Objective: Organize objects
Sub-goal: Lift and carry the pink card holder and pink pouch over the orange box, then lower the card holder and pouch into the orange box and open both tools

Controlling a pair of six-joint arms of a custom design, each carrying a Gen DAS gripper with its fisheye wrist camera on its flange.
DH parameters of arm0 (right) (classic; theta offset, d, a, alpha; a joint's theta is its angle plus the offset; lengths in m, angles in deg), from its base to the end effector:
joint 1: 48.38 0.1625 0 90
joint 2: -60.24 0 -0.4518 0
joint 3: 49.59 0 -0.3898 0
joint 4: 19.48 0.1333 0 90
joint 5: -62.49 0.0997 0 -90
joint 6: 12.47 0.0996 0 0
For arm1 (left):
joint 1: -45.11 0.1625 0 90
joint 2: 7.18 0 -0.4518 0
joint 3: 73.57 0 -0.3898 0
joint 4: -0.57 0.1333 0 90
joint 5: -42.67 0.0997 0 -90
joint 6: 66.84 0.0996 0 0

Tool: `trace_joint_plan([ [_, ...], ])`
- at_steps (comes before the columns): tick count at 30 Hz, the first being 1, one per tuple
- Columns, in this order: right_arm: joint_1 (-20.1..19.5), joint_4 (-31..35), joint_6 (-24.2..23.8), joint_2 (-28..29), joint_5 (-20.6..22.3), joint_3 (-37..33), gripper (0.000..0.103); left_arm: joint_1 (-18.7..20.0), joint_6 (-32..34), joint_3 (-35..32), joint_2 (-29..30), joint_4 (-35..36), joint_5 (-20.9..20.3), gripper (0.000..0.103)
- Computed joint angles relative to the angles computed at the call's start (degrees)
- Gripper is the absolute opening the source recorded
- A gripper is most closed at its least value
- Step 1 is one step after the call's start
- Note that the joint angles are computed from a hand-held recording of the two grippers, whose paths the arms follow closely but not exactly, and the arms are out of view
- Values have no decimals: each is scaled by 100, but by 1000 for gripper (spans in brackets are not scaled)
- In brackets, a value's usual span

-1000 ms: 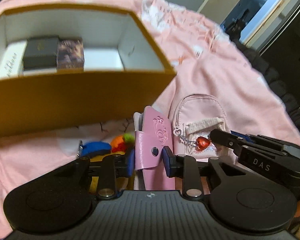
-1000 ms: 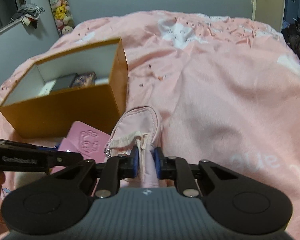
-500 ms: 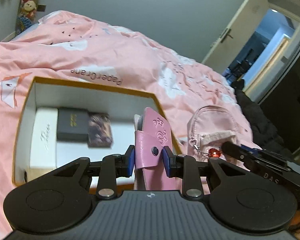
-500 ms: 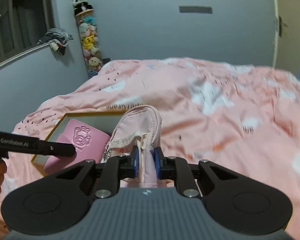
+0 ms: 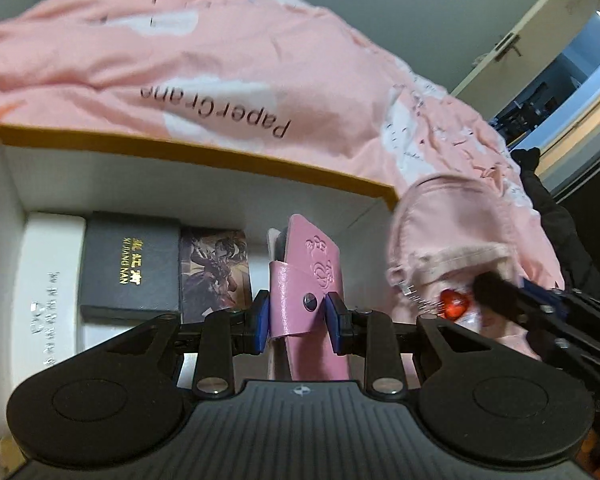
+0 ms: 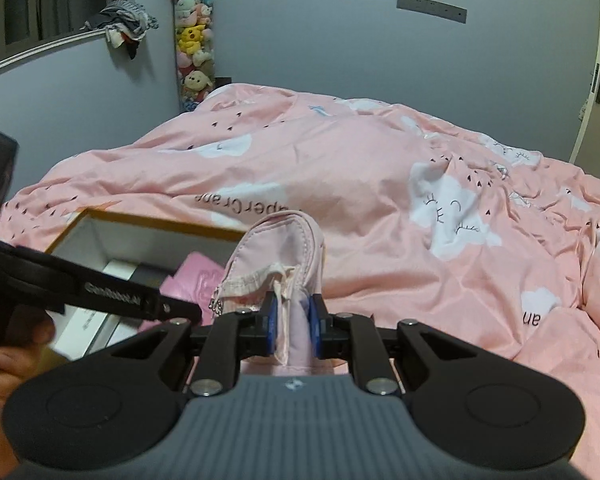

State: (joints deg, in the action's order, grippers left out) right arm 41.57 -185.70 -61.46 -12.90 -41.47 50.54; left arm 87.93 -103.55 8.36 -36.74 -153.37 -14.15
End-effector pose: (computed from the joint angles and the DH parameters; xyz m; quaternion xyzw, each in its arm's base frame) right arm 0.1087 -0.6168 0.4304 0.3277 -0.8423 0.3303 0.2721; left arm -0.4191 -0.6444 0.0150 0.0583 0.9521 -0.2617 0.1467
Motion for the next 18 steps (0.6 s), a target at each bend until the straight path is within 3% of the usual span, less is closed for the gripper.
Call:
trace_joint_plan([
  [7, -23, -97, -107, 285, -59, -262, 17, 255, -250, -529, 345, 350, -293, 33],
  [18, 16, -245, -307, 347, -166, -263, 17, 350, -837, -1209, 729, 1193, -92, 38],
])
